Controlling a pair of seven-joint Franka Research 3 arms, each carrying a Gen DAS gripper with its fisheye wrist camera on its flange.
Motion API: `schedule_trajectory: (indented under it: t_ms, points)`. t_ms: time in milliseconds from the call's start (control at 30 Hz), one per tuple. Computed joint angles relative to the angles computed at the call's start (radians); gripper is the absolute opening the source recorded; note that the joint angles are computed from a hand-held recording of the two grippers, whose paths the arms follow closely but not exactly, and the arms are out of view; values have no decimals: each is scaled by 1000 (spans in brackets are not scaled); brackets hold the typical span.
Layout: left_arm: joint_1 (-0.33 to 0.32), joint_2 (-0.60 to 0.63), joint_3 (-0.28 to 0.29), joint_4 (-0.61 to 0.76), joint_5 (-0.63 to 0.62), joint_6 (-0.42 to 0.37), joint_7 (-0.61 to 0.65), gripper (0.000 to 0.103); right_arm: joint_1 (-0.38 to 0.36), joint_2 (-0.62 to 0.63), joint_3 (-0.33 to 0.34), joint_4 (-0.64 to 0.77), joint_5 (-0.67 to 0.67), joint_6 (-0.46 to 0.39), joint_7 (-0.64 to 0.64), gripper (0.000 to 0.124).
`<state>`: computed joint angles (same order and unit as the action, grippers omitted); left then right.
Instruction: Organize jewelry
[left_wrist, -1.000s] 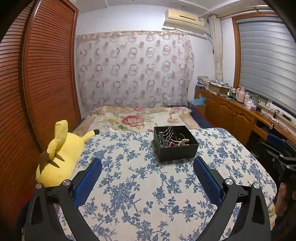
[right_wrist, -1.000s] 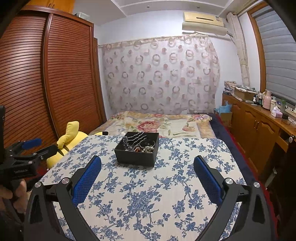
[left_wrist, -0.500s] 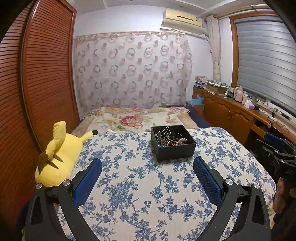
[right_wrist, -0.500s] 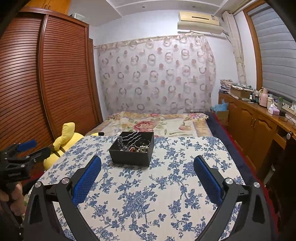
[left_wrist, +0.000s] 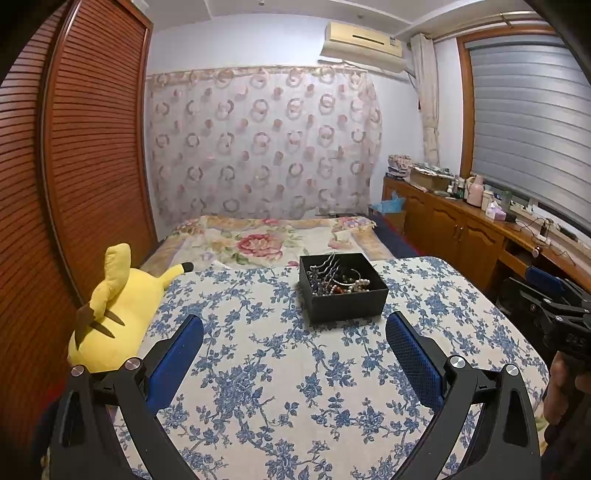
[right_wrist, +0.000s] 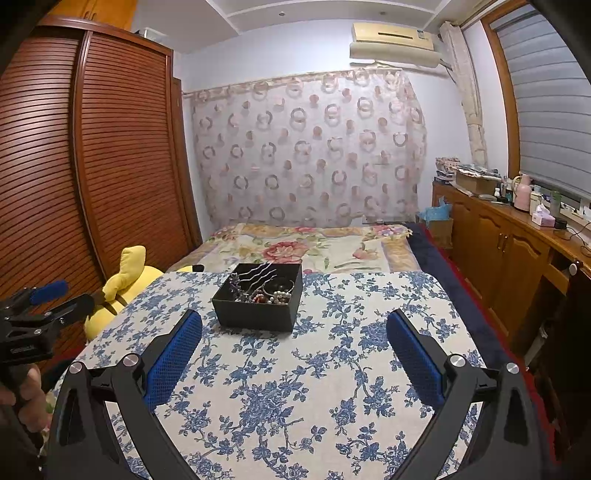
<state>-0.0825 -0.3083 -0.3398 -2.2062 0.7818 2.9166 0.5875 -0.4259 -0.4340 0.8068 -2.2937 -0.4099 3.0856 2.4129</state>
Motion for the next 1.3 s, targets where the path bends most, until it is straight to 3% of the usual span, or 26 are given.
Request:
schedule_trajectory:
  t_ms: [1300]
  points:
    - [-3, 5, -7, 17, 29, -7, -24, 95, -10, -2, 13, -7, 15, 12, -8, 101]
